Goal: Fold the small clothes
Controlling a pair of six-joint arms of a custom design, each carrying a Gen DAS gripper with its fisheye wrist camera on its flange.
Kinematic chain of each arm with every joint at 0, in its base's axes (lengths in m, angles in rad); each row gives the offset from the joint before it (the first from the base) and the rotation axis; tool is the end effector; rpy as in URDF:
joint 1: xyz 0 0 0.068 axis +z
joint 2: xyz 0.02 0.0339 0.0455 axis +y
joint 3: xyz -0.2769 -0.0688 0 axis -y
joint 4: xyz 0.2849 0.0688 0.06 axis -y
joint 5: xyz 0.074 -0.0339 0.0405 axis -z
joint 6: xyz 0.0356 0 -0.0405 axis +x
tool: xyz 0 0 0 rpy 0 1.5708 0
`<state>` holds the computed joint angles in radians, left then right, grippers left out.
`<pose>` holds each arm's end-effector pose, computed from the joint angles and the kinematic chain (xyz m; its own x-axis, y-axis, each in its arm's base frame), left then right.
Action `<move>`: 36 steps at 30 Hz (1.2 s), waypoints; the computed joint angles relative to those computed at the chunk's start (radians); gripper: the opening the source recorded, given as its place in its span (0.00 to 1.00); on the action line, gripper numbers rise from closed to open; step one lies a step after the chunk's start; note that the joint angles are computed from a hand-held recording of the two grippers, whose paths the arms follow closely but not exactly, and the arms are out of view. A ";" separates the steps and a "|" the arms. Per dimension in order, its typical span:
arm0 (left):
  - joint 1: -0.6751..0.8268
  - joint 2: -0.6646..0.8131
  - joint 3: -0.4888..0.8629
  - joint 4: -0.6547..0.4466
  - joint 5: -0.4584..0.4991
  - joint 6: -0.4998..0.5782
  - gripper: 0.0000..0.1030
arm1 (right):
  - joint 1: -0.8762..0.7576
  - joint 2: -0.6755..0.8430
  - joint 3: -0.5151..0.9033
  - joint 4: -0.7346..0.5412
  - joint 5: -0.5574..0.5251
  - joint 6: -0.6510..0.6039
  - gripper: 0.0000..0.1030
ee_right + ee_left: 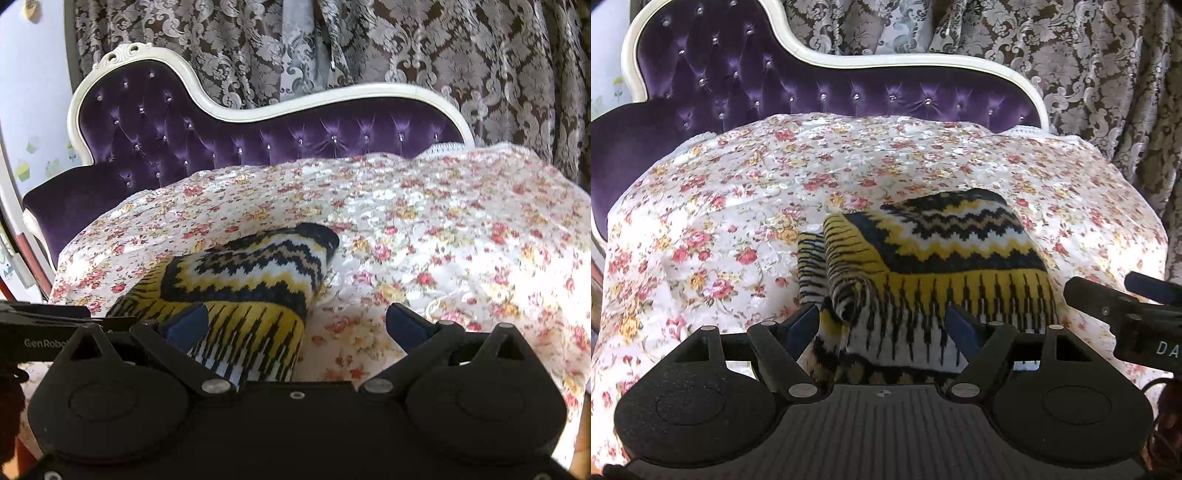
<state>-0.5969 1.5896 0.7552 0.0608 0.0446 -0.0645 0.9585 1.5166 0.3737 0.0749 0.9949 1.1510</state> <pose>0.2798 -0.1921 0.1430 -0.6146 0.3398 -0.7119 0.5494 0.8320 -0.0772 0.1525 0.1652 0.0738 -0.4001 0.2956 -0.8675 0.3729 0.9172 0.1405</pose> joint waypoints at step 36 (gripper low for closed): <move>-0.073 -0.197 -0.176 -0.006 -0.139 -0.077 0.72 | 0.197 0.075 0.100 -0.332 0.032 0.392 0.99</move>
